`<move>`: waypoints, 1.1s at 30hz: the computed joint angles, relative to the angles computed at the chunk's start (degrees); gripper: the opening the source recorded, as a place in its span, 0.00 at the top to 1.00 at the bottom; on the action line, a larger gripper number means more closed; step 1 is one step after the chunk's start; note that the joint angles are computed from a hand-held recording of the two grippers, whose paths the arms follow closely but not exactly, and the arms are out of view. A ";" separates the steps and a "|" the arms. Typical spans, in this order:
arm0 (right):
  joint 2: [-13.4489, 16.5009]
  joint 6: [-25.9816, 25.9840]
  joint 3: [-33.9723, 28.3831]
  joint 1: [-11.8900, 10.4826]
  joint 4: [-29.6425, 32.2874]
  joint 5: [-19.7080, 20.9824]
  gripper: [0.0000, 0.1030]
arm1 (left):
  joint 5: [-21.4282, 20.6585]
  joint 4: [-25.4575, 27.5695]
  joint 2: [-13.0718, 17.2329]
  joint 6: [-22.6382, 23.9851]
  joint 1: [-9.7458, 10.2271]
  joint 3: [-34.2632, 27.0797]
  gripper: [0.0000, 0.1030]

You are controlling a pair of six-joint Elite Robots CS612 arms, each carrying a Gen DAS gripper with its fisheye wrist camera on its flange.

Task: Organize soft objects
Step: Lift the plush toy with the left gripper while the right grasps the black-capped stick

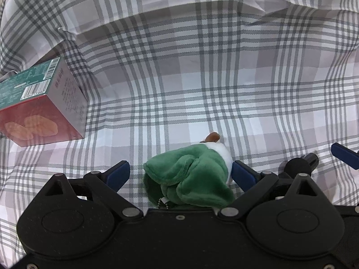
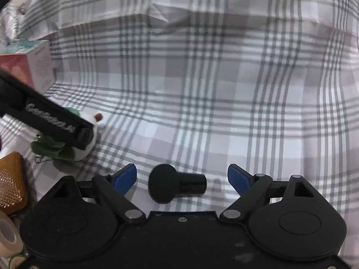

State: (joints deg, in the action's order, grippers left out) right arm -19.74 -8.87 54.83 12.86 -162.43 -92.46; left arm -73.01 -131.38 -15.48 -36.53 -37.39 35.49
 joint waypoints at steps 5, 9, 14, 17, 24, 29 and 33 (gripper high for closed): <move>0.25 6.59 -1.93 -0.67 7.51 1.48 0.35 | -0.39 1.09 0.95 0.73 -0.05 -1.66 0.09; -0.50 9.23 -0.93 -1.18 7.45 4.73 0.47 | -3.20 -0.28 0.96 1.86 0.23 -1.55 0.27; -1.39 9.03 1.47 -1.13 2.52 3.52 0.47 | -3.19 -2.63 -0.02 1.55 0.32 0.20 0.37; -2.06 9.57 2.44 -1.33 1.37 3.23 0.47 | -3.05 -3.05 -0.36 1.69 0.28 0.77 0.39; -3.19 10.65 4.36 -1.87 0.60 3.35 0.46 | -0.55 -0.78 0.58 0.60 -0.08 -1.15 0.10; -3.83 10.86 5.70 -2.14 0.20 3.69 0.46 | -0.41 1.76 2.40 0.08 -0.05 -4.36 0.08; -4.25 10.96 6.64 -2.27 -0.50 3.74 0.46 | -0.74 7.90 4.87 -0.14 -0.04 -9.26 0.09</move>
